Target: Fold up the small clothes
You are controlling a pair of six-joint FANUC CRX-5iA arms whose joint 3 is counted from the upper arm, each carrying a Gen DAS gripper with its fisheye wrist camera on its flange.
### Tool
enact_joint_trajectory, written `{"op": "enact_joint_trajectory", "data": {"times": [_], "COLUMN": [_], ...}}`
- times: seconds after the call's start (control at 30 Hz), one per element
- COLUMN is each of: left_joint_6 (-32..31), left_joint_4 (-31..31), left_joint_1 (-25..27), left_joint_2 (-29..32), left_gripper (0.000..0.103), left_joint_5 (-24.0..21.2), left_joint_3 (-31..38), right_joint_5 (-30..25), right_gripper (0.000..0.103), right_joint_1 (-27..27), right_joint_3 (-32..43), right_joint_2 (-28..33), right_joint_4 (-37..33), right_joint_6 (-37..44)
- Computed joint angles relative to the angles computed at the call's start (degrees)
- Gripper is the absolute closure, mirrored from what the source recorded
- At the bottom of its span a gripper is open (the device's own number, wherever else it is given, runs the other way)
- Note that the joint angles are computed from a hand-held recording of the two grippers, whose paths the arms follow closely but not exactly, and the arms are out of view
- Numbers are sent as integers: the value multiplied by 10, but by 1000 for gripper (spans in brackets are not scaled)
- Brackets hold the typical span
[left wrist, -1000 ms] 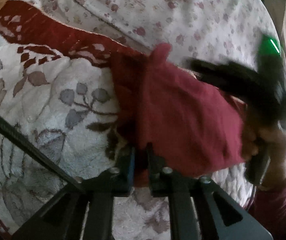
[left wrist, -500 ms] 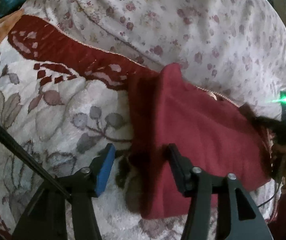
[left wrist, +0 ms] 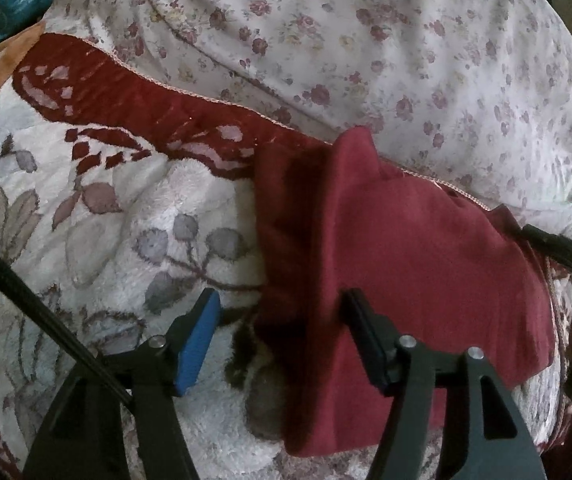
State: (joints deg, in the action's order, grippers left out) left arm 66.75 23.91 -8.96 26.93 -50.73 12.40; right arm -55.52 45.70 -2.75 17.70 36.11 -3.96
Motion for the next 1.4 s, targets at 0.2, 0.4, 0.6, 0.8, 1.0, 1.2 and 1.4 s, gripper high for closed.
{"op": "enact_joint_trajectory", "data": {"times": [0.2,0.4,0.6,0.8,1.0,1.2,1.4], "left_joint_6": [-5,-5,-5,-8,-9,-9,-6], "left_joint_4": [-9,-10,-16,-20,-10,2,19], "left_joint_1": [-1,-2,-3,-4,0,5,11], "left_joint_2": [-6,-8,-10,-12,-8,3,6], "left_gripper": [39,39,39,39,38,35,35], "left_joint_5": [8,9,9,10,1,-13,-23], "left_joint_3": [-5,-7,-6,-6,-3,9,9], "right_joint_5": [41,32,14,67,22,-34,-20], "right_gripper": [53,53,53,53,53,53,53], "right_joint_1": [20,7,3,21,7,-6,-13], "right_joint_3": [79,88,128,178,358,498,492], "right_joint_2": [63,105,122,136,251,340,330], "right_joint_4": [-30,-8,-3,-38,-128,-128,-135], "right_joint_6": [102,79,75,174,307,327,312]}}
